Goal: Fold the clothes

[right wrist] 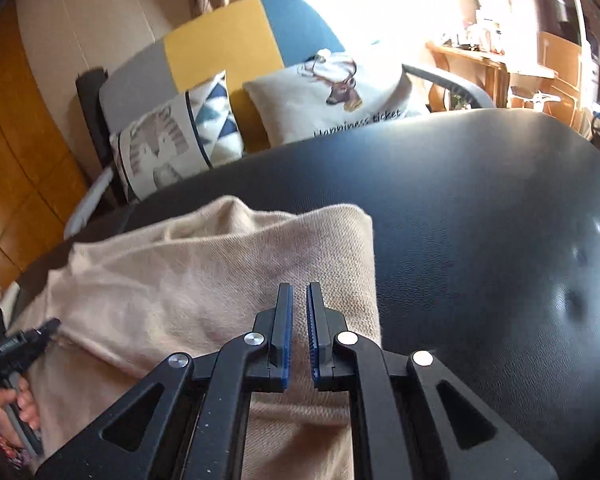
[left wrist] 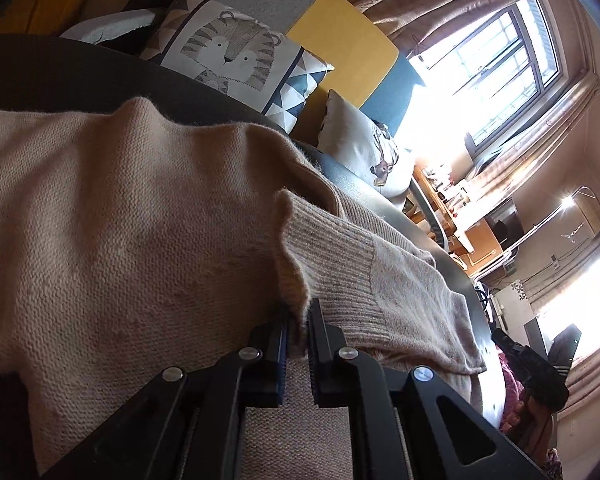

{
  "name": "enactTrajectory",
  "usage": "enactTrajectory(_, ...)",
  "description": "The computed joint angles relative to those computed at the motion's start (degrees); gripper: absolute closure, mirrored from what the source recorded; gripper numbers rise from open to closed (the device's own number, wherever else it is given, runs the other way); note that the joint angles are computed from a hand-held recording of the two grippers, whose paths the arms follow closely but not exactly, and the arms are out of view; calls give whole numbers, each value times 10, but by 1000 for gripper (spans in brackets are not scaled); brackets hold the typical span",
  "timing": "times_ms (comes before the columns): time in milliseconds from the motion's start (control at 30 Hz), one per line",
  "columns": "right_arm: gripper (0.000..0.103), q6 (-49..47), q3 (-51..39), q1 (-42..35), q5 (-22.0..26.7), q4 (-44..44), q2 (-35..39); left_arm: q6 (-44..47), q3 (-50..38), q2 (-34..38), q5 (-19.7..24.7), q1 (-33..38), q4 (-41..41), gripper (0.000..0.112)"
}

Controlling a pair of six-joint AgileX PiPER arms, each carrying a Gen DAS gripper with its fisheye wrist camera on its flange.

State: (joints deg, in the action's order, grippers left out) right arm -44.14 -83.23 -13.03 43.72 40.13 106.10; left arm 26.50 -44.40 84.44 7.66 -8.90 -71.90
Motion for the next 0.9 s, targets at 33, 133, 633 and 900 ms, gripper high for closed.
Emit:
enactTrajectory(33,95,27,-11,10,-21,-43,17,24,2,0,1,1,-24,103)
enactTrajectory(133,97,67,-57,-17,5,-33,65,109,9,1,9,7,-112,103)
enactTrajectory(633,96,210,-308,-6,116,-93,202,215,17,1,2,0,-218,103)
enactTrajectory(900,89,1,-50,-37,83,-35,5,261,18,3,6,1,-266,103)
